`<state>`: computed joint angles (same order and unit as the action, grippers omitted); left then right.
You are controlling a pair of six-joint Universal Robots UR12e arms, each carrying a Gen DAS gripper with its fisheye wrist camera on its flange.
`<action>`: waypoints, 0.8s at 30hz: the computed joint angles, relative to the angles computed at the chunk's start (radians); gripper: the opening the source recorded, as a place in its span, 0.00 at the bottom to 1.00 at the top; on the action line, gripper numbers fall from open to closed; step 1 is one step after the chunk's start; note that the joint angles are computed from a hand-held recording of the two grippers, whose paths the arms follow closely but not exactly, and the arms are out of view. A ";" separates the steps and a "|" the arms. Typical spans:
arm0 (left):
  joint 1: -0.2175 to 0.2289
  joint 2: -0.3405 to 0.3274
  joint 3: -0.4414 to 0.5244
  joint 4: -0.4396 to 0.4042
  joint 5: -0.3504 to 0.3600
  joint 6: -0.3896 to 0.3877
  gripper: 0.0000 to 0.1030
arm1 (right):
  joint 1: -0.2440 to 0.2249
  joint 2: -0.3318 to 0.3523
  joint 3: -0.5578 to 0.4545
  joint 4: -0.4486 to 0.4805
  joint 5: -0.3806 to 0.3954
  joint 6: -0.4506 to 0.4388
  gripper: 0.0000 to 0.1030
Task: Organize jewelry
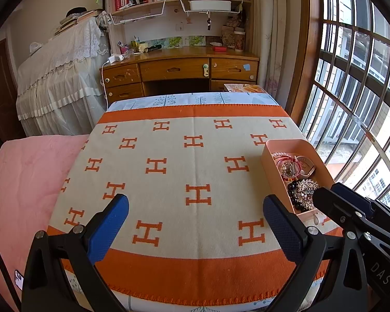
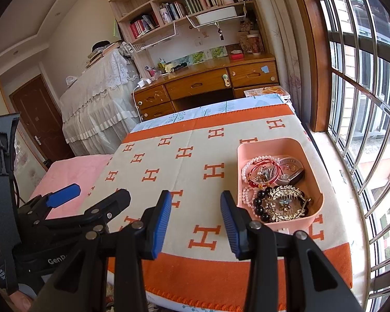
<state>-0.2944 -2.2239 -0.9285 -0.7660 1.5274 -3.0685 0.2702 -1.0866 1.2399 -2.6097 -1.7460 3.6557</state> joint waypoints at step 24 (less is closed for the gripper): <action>0.013 0.020 -0.033 -0.013 -0.018 -0.021 0.99 | 0.014 0.014 -0.025 0.015 -0.003 -0.005 0.39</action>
